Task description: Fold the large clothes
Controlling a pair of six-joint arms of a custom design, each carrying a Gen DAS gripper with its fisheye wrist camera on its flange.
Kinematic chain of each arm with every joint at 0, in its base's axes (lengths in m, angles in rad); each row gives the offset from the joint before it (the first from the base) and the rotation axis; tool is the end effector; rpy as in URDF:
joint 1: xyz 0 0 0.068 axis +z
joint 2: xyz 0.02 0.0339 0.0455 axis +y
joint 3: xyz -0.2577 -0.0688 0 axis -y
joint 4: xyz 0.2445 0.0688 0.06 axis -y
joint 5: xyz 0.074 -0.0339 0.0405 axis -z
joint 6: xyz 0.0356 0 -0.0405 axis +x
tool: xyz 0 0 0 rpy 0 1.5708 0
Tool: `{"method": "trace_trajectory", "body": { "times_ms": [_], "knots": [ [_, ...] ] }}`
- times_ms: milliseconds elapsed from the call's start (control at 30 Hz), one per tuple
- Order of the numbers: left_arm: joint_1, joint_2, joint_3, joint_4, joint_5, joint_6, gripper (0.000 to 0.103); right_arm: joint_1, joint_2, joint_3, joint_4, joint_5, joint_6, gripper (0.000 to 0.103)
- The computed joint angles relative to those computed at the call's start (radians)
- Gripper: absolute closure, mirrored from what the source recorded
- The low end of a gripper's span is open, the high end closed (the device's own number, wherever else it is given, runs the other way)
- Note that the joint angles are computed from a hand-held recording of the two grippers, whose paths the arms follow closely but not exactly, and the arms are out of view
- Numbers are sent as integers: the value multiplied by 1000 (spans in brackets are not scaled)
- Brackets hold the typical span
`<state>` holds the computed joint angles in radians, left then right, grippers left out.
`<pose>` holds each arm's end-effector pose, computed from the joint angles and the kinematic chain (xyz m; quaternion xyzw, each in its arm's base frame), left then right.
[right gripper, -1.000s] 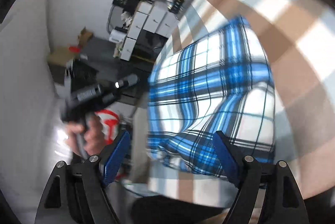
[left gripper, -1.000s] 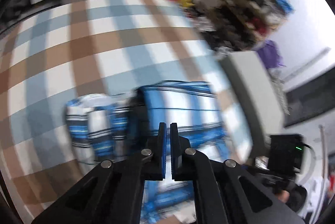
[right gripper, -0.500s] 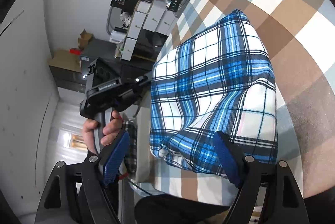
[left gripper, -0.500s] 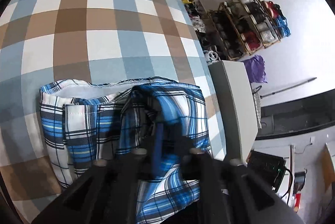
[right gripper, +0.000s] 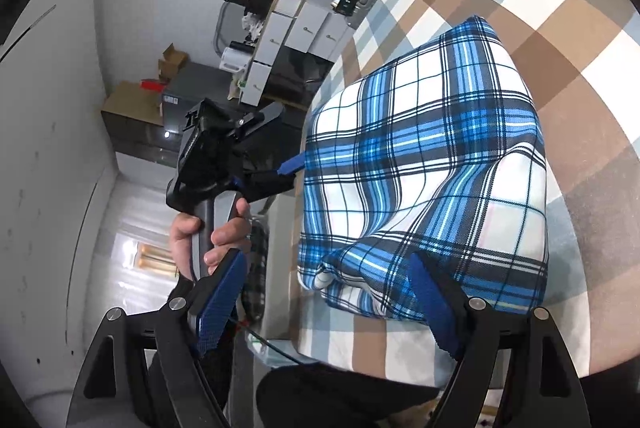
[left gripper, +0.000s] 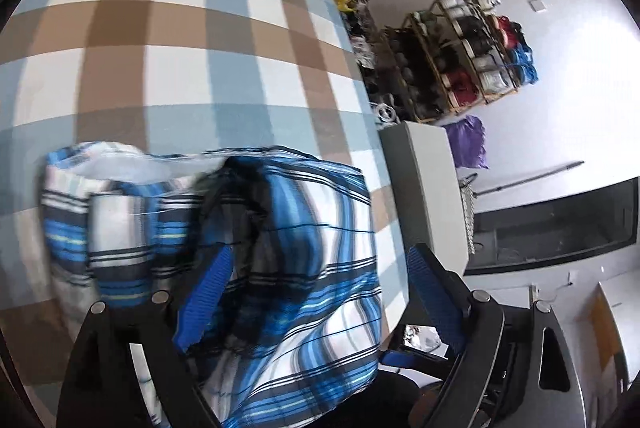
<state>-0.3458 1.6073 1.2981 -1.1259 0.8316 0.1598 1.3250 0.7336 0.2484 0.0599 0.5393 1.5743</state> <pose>0.2675 -0.1243 0.2567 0.2548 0.8768 -0.4070 0.0243 0.0586 0.1586 0.1820 0.2440 0.7858 0.4915 0.2854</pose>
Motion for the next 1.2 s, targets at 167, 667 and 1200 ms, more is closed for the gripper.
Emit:
{"method": "trace_trajectory", "body": {
  "times_ms": [167,667,1200],
  "knots": [
    [-57,-18,-17,70,-60,-62,18,1,11,3,3,-3,1,19],
    [-72,-115,-12,13,-159,-31,99,-29,-38,-141,276,-55,3,19],
    [220,-175,31,-266,-118,315,100,-76,111,-187,509,-94,11,7]
  ]
}}
